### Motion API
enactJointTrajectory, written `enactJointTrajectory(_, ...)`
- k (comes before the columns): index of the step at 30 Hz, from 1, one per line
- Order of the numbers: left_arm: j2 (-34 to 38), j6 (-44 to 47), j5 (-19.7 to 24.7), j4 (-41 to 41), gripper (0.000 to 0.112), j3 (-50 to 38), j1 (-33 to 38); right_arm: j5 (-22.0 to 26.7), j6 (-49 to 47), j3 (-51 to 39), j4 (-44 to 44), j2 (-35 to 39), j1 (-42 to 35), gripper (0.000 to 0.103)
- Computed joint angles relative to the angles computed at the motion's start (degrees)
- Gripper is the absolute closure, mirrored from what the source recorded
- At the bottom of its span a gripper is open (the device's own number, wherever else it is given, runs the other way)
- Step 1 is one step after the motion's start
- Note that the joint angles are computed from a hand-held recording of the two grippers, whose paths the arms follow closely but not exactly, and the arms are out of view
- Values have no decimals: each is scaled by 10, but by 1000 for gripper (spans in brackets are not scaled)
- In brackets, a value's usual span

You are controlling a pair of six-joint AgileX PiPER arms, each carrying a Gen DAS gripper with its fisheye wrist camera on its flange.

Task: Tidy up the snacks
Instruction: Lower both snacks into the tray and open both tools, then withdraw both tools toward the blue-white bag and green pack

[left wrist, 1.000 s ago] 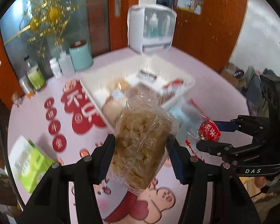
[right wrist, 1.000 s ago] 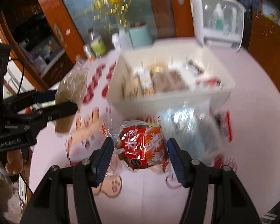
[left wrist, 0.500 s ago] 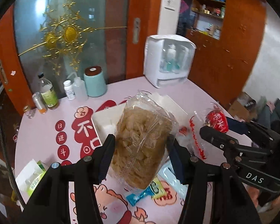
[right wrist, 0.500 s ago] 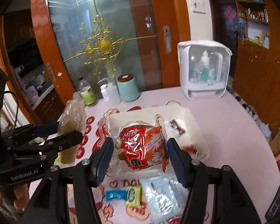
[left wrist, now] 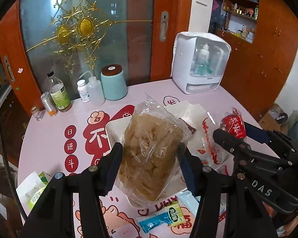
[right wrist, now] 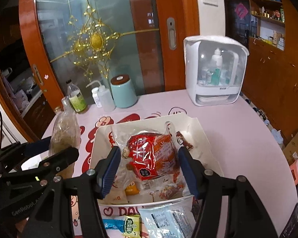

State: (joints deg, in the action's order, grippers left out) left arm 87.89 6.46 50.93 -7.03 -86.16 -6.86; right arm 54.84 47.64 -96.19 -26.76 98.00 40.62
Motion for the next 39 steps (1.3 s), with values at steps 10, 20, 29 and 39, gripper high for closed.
enactJointTrajectory(10, 28, -34, -17, 45, 22, 6, 0, -36, -59, 28, 89, 16, -44, 39)
enactJointTrajectory(20, -14, -57, -22, 95, 22, 55, -24, -52, -36, 68, 84, -19, -28, 39)
enactJointTrajectory(29, -83, -28, -18, 65, 22, 116, -15, -49, 24, 129, 47, -72, 10, 39)
enactJointTrajectory(39, -158, -14, -6, 48, 22, 171, -17, -19, 104, 190, -11, -131, 65, 39)
